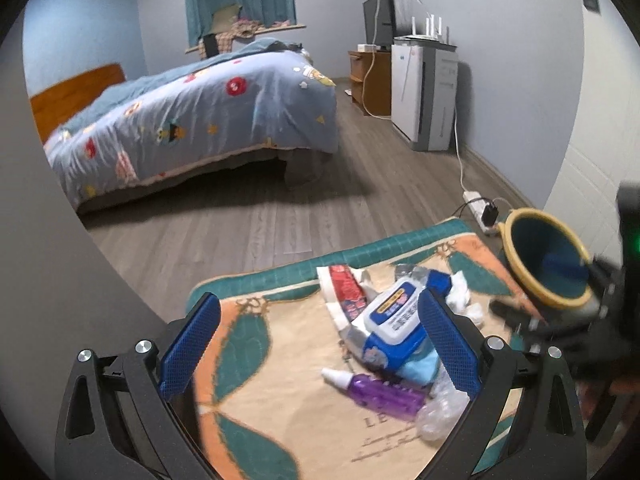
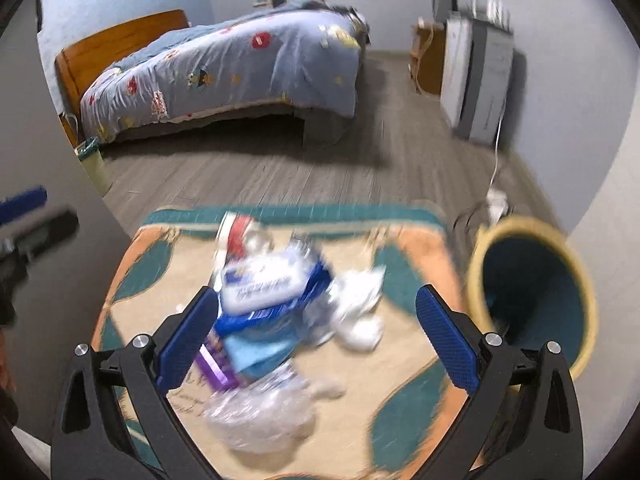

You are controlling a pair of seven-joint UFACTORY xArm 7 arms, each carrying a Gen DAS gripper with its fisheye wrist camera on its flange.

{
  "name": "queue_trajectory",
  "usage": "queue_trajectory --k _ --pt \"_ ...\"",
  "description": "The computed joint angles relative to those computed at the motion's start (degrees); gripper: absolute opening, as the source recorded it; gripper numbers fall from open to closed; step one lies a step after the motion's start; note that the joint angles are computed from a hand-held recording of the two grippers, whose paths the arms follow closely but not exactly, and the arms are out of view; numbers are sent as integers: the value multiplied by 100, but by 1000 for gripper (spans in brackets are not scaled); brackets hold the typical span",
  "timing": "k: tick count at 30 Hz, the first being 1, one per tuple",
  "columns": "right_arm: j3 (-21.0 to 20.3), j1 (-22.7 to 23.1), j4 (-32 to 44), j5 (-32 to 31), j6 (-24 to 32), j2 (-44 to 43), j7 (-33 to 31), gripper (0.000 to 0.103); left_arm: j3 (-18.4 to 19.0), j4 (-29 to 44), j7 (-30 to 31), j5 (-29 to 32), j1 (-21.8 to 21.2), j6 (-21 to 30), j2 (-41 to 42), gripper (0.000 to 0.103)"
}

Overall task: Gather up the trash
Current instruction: 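Move both tools back over the remaining trash, then grasp the clear plastic bag with the right tool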

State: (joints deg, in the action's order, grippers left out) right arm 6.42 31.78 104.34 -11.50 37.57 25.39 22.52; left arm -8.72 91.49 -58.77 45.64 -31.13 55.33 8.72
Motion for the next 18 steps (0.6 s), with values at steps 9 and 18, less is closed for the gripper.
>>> queue_trajectory --k 9,18 --pt "103 388 -928 -564 20 -201 132 97 7 -173 -75 -194 163 -286 -111 98" --pt "330 339 -903 -155 419 14 -393 60 20 -140 4 -321 183 -235 -29 98"
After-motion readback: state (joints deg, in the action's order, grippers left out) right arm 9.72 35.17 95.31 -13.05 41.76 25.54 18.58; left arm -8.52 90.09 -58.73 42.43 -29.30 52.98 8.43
